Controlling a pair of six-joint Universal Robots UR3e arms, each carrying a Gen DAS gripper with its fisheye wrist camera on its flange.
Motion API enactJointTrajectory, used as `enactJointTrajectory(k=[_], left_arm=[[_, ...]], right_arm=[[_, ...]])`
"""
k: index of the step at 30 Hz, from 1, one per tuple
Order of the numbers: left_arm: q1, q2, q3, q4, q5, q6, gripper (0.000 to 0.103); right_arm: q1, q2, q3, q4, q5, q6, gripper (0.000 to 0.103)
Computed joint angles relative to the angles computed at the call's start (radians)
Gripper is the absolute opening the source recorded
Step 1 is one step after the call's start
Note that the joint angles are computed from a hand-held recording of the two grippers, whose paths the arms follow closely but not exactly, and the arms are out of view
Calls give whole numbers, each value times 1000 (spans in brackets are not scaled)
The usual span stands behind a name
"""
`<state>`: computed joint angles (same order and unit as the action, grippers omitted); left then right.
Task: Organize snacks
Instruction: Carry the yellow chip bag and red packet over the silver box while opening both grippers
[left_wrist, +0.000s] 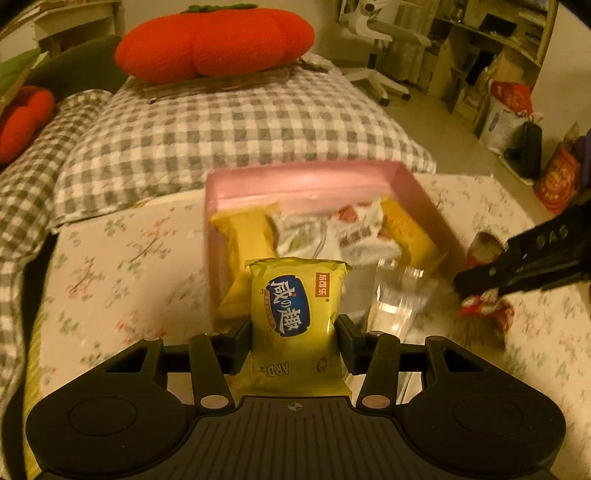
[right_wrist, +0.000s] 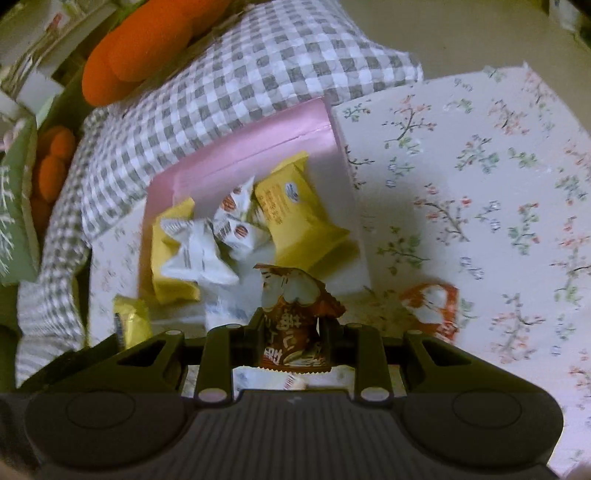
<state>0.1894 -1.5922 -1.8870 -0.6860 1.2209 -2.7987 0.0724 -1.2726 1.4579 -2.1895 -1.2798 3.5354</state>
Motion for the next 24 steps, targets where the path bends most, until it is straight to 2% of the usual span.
enactJointTrajectory(k=[7,14,19,24], left_arm=[[-18,-154,128,-43,-52,-38,46],[-29,-263,180,29,-72,-86,47],[-23,-325,192,95,-88,-109,47],[-31,-397,229,186,-89,-152,47]], right_arm=[[8,91,-94,22,-12,9,26],[38,197,-201,35,-32,7,26],[40,265,-227,-52,11,22,26],[55,315,-209,-219,25,63,27]])
